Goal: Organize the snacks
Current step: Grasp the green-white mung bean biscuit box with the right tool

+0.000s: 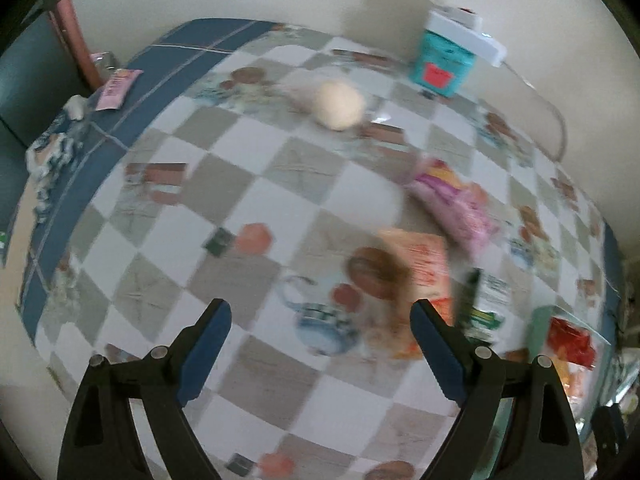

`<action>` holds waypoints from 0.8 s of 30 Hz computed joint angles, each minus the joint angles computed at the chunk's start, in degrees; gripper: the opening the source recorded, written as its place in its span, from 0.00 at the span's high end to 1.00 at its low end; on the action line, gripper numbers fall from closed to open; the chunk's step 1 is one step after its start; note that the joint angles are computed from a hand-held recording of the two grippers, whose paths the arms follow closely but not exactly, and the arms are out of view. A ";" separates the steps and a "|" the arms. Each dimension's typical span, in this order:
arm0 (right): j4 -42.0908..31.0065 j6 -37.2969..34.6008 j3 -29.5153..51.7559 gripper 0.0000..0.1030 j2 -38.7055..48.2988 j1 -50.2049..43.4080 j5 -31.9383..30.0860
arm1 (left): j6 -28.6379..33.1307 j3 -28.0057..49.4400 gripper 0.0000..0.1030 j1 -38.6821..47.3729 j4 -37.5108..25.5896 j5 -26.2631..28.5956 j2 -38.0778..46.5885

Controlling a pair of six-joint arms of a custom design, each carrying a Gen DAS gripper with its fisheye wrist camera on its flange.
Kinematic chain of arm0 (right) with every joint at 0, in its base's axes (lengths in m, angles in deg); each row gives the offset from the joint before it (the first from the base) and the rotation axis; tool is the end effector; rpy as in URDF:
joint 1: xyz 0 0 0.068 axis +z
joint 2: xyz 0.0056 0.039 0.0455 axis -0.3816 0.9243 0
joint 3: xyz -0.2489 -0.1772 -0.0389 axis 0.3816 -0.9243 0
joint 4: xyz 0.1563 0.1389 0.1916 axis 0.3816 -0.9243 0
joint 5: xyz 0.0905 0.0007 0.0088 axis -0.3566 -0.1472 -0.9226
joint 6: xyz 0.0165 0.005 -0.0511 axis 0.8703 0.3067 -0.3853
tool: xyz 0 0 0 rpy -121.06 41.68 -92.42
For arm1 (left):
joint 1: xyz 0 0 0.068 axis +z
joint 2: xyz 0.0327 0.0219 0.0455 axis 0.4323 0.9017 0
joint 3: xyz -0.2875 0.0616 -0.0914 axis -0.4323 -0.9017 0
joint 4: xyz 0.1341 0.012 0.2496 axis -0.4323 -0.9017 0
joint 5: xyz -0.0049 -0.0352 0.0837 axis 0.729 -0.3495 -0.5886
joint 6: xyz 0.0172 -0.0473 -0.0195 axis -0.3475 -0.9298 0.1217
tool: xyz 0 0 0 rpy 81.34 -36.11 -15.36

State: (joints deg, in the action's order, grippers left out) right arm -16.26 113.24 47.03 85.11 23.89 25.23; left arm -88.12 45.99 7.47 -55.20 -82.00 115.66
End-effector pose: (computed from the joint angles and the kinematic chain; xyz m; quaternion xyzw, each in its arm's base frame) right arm 0.1869 0.1716 0.3330 0.2287 0.9369 -0.0326 0.2622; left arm 0.3532 -0.1152 0.2853 0.0233 0.9859 -0.0423 0.1603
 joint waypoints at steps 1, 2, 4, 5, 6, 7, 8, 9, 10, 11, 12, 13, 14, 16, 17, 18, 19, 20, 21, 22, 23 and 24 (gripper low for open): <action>0.43 -0.44 1.00 0.00 1.37 0.21 -0.24 | 0.35 0.00 0.11 0.45 0.01 -0.39 0.06; 0.94 -0.88 1.80 0.00 2.56 0.30 -0.57 | 0.67 -0.04 0.11 1.09 0.09 -0.43 0.10; 2.77 -2.03 3.40 0.00 5.24 0.20 -1.85 | 0.96 -0.17 0.11 2.40 0.41 0.80 0.31; 3.78 -2.60 4.22 0.00 6.61 0.16 -2.58 | 0.85 -0.25 0.11 2.95 0.51 1.59 0.40; 4.38 -3.04 4.99 0.00 7.77 0.14 -3.04 | 0.87 -0.26 0.11 3.35 0.51 2.05 0.52; 5.12 -3.81 6.09 0.00 9.40 0.20 -3.50 | 0.78 -0.19 0.11 3.64 0.37 2.37 0.64; 5.74 -4.54 6.94 0.00 10.67 0.28 -3.82 | 0.79 -0.20 0.11 4.07 0.37 2.69 0.91; 6.26 -5.22 7.75 0.00 11.83 0.32 -4.10 | 0.80 -0.13 0.11 4.38 0.35 2.85 1.17; 6.69 -5.76 8.51 0.00 12.90 0.34 -4.30 | 0.71 0.00 0.11 4.83 0.32 3.06 1.59; 7.49 -6.50 9.46 0.00 14.46 0.28 -4.59 | 0.69 0.10 0.11 5.25 0.30 3.24 1.91; 8.08 -6.81 9.88 0.00 15.32 0.16 -4.81 | 0.55 0.00 0.11 5.44 0.23 3.35 1.89; 8.83 -7.07 10.21 0.00 16.20 -0.05 -5.10 | 0.41 0.03 0.11 5.82 0.22 3.56 2.08; 9.58 -7.16 10.41 0.00 17.02 -0.25 -5.38 | 0.29 0.16 0.11 6.22 0.14 3.77 2.31; 11.44 -7.06 10.49 0.00 18.79 -0.73 -5.78 | 0.12 0.25 0.11 6.84 0.20 4.08 2.63; 12.50 -6.90 10.37 0.00 19.42 -1.02 -5.82 | -0.06 0.37 0.11 7.06 0.29 4.20 2.86; 13.46 -6.43 10.00 0.00 19.76 -1.18 -5.69 | -0.23 0.54 0.11 7.16 0.34 4.26 3.13; 14.39 -5.85 9.53 0.00 20.08 -1.46 -5.57 | -0.40 0.66 0.11 7.18 0.50 4.30 3.38; 15.18 -5.10 9.32 0.00 20.76 -1.80 -5.28 | -0.63 0.76 0.11 7.09 0.76 4.30 3.60; 15.54 -4.70 9.22 0.00 21.22 -2.04 -5.01 | -0.71 0.89 0.11 7.00 0.92 4.36 3.83; 16.28 -4.35 8.97 0.00 21.88 -2.36 -4.93 | -0.74 1.06 0.11 6.79 1.16 4.56 4.12; 16.86 -4.44 8.74 0.00 22.10 -2.63 -5.09 | -0.79 1.19 0.11 6.51 1.52 4.90 4.34; 17.85 -4.67 8.35 0.00 22.53 -2.96 -5.16 | -0.71 1.45 0.11 6.42 1.81 5.33 4.69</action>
